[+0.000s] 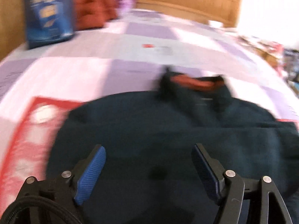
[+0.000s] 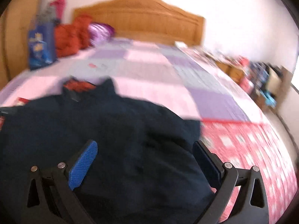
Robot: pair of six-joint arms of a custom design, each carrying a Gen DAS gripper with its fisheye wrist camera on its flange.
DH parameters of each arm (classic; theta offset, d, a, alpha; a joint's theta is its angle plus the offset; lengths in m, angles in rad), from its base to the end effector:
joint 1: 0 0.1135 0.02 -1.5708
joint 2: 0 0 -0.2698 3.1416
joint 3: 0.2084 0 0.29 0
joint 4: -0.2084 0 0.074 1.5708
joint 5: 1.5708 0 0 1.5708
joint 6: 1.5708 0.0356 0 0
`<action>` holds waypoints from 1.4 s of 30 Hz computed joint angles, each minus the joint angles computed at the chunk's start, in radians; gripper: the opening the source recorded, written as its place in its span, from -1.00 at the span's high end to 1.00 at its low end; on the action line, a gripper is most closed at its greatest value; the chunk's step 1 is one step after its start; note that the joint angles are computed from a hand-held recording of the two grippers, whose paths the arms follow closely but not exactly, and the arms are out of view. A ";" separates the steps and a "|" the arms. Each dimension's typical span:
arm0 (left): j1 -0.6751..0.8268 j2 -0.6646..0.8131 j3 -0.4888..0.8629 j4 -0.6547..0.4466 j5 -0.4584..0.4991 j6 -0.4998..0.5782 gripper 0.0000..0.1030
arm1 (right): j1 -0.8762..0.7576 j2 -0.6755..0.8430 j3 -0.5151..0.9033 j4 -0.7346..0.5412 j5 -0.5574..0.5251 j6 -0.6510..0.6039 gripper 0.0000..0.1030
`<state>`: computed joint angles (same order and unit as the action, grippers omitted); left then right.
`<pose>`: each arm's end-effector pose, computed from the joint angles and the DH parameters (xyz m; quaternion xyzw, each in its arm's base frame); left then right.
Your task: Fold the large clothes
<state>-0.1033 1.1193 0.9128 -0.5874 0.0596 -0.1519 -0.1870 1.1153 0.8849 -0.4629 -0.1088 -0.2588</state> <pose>0.2674 -0.0299 0.2787 -0.0112 0.9251 -0.0755 0.3720 0.2713 -0.0474 0.2795 -0.0555 0.9025 -0.0458 0.4246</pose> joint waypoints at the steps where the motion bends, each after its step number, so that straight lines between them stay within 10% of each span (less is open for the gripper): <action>1: -0.050 0.025 0.014 0.011 -0.017 -0.013 -0.55 | 0.059 -0.001 0.009 0.003 0.008 0.009 -1.00; 8: -0.065 0.284 0.081 0.048 -0.142 -0.043 -0.70 | 0.293 0.290 0.106 0.023 0.235 -0.051 -1.00; 14: 0.080 0.282 0.033 0.113 -0.149 0.072 -0.68 | -0.098 0.380 0.129 0.043 -0.021 -0.016 -1.00; 17: 0.070 0.281 0.008 0.158 -0.177 0.066 -0.73 | -0.025 0.358 0.083 0.116 0.092 -0.069 -1.00; 29: 0.091 0.344 -0.011 0.276 -0.179 0.079 -0.95 | -0.092 0.494 0.145 0.146 -0.033 -0.089 -1.00; 42: 0.271 -0.040 -0.112 0.009 -0.024 0.201 -0.92 | -0.210 0.115 0.020 0.042 -0.102 -0.118 -1.00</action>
